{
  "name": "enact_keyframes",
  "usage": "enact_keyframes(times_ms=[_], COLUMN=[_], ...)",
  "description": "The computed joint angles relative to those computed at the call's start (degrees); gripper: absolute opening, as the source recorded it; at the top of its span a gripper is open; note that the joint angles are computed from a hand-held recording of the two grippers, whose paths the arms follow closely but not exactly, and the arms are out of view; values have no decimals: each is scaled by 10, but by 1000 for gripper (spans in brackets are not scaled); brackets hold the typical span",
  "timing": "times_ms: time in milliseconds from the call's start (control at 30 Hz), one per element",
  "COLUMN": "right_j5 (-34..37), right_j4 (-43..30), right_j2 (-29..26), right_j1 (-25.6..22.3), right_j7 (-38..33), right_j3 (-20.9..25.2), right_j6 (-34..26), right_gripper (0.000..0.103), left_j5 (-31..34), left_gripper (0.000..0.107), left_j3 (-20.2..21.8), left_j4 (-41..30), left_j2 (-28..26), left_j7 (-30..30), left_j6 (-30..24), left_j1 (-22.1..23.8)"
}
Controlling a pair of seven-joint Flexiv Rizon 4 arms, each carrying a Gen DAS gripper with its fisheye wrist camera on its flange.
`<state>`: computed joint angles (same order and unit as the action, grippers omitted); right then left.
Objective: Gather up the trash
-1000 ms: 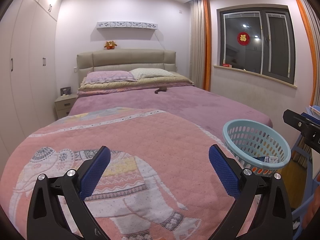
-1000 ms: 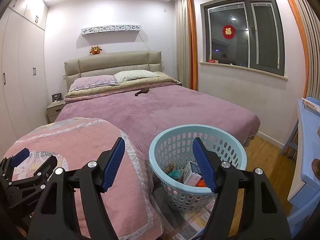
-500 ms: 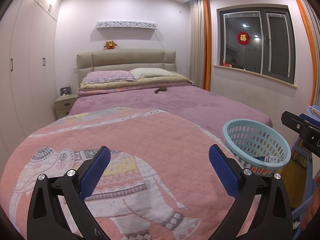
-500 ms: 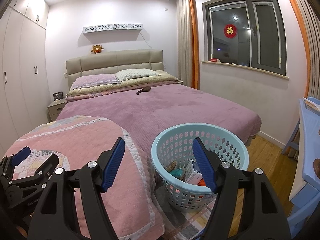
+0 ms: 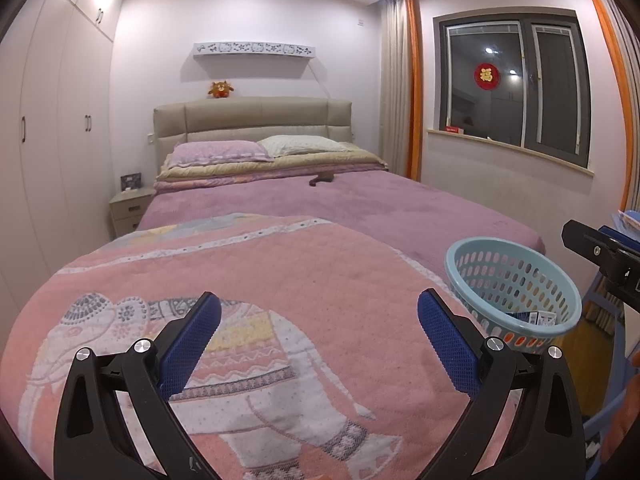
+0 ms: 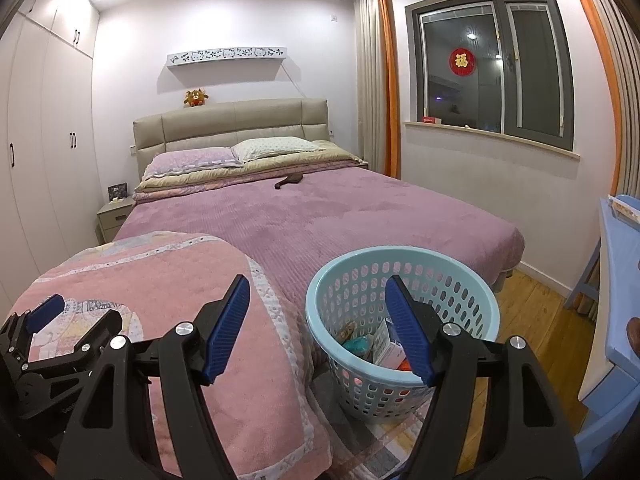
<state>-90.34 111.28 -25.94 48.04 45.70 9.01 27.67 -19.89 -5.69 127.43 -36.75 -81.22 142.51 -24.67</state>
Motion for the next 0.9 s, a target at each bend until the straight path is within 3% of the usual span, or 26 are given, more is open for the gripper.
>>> enact_keyframes(times_ms=[433, 900], right_j5=[-2, -3], right_j4=[-5, -48], right_j2=[2, -16], right_j1=[-3, 6], right_j7=[-12, -50], right_j3=[-1, -10], right_j6=[9, 28], right_gripper=[66, 66], left_j5=[2, 11], left_gripper=[95, 95], left_j3=[-1, 13], left_j4=[1, 42], left_j2=[3, 80], left_j7=[-3, -19], left_j6=[-9, -48], left_j1=[4, 27])
